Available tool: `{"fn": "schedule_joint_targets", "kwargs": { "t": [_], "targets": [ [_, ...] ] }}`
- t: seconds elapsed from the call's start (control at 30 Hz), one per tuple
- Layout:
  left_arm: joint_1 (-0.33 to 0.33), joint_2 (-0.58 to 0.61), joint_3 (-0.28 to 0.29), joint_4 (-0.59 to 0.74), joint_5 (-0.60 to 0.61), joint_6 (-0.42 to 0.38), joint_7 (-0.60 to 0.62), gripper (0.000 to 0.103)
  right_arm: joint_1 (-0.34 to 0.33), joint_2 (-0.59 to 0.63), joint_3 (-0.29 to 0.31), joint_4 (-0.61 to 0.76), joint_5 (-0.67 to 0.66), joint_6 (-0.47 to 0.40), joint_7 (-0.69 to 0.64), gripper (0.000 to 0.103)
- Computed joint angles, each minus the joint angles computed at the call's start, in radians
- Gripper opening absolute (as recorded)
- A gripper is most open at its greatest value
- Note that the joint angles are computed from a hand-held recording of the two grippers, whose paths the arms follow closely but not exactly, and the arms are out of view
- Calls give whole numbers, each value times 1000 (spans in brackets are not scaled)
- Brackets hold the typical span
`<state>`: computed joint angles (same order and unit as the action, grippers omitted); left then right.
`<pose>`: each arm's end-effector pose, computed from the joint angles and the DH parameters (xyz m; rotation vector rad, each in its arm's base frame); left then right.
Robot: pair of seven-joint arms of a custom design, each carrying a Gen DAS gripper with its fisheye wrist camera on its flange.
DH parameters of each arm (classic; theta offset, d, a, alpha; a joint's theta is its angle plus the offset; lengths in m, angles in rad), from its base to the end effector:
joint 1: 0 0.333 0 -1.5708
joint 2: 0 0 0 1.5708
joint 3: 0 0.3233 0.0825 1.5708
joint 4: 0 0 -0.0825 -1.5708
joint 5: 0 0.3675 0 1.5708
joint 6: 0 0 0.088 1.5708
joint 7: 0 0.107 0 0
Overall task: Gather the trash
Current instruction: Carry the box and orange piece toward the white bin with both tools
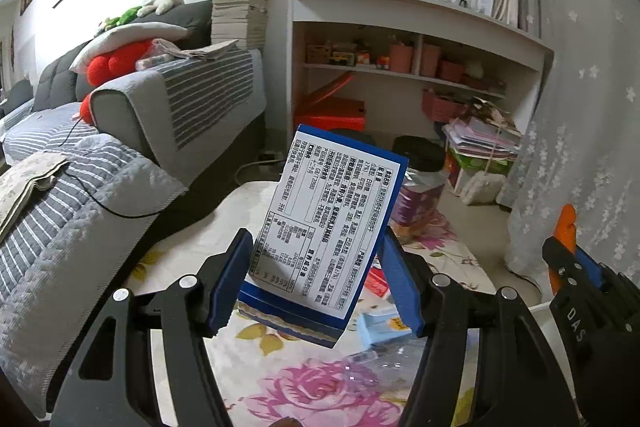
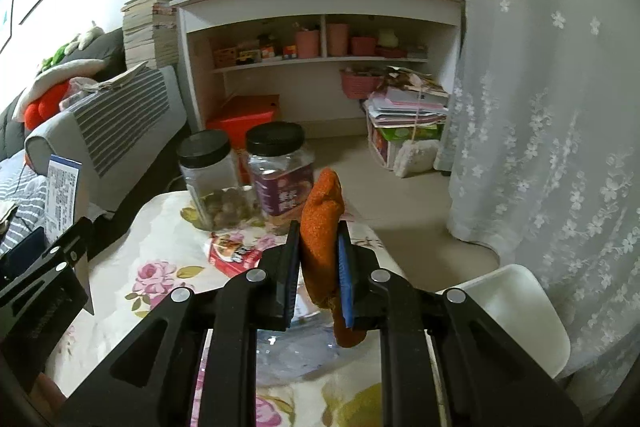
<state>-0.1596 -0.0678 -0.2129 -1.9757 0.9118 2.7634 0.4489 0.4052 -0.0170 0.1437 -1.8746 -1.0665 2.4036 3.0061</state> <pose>0.5156 -0.2411 0.5969 -1.6276 1.5830 -0.9303 0.5016 0.3004 0.5904 -1.4032 1.8177 -0.9877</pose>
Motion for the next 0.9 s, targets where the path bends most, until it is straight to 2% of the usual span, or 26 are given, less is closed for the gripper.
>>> {"fn": "schedule_joint_targets", "kwargs": {
  "t": [0.5,0.9],
  "targets": [
    [-74,42,-37,47,67,-21,-17,63,-98,-176,-2,-181,23,9,47,17],
    [-160,107,-59,117,48,-28,31,63,-188,-307,-19,-316,92,-6,49,17]
  ]
}}
